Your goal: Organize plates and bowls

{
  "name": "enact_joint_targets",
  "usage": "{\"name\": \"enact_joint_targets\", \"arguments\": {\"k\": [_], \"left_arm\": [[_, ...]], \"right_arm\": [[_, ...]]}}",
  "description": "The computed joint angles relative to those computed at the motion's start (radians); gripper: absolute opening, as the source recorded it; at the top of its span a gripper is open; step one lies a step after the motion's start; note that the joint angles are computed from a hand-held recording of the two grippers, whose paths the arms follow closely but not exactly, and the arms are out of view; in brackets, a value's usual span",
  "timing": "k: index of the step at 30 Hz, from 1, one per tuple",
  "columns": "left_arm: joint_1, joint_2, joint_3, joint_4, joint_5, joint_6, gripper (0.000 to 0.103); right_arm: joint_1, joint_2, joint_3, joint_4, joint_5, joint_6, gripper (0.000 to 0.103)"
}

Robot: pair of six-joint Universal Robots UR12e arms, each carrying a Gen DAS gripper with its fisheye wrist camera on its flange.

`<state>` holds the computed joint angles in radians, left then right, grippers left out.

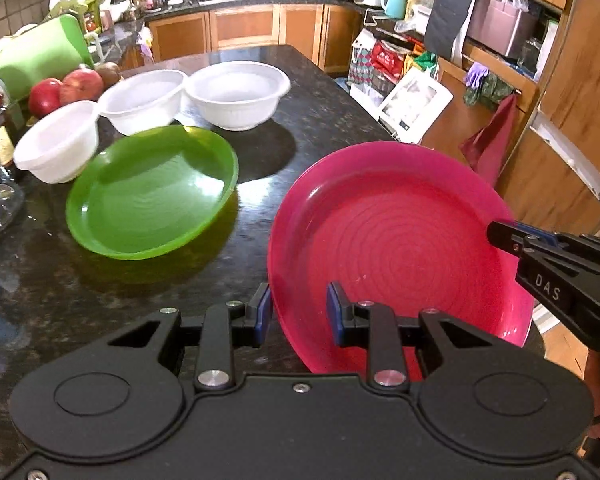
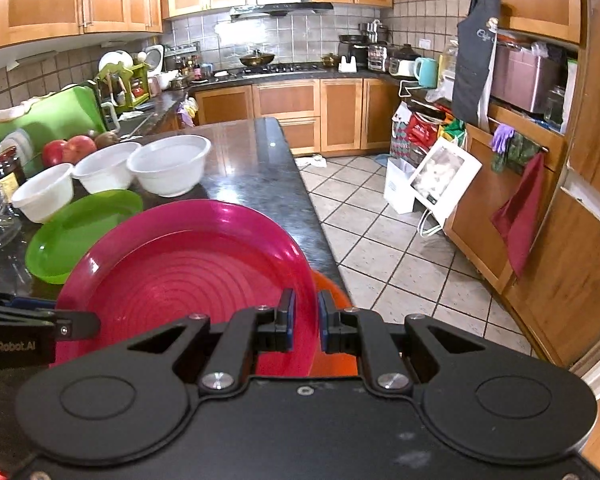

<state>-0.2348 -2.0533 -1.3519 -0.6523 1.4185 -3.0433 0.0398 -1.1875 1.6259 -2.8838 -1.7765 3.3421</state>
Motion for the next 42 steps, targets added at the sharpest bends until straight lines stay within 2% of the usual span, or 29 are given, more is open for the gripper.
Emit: {"name": "enact_joint_targets", "arguments": {"k": [7,18,31,39,40,42], "left_arm": [[-0.031,-0.018,0.028,-0.041,0.061,-0.030,0.037],[-0.058,-0.028,0.045,-0.086,0.139,-0.092,0.037],[-0.058,-0.016,0.026,-0.070,0.137,-0.103,0.037],[-0.043,0.002,0.001,-0.045,0.134,-0.115,0.037],[-0.040,0.005,-0.004,-0.039,0.132,-0.116,0.042],[-0.029,0.012,-0.015,-0.033,0.103,-0.111,0.043]], "right_arm": [[-0.027,0.002,0.004,0.010,0.033,-0.022,0.014],[-0.042,0.008,0.001,0.020,0.096,-0.067,0.014],[-0.046,0.010,0.003,-0.007,0.149,-0.086,0.016],[-0.038,0.005,0.005,-0.028,0.146,-0.083,0.016],[-0.036,0.005,0.004,-0.028,0.146,-0.083,0.016],[-0.030,0.007,0.000,-0.028,0.146,-0.083,0.016]]}}
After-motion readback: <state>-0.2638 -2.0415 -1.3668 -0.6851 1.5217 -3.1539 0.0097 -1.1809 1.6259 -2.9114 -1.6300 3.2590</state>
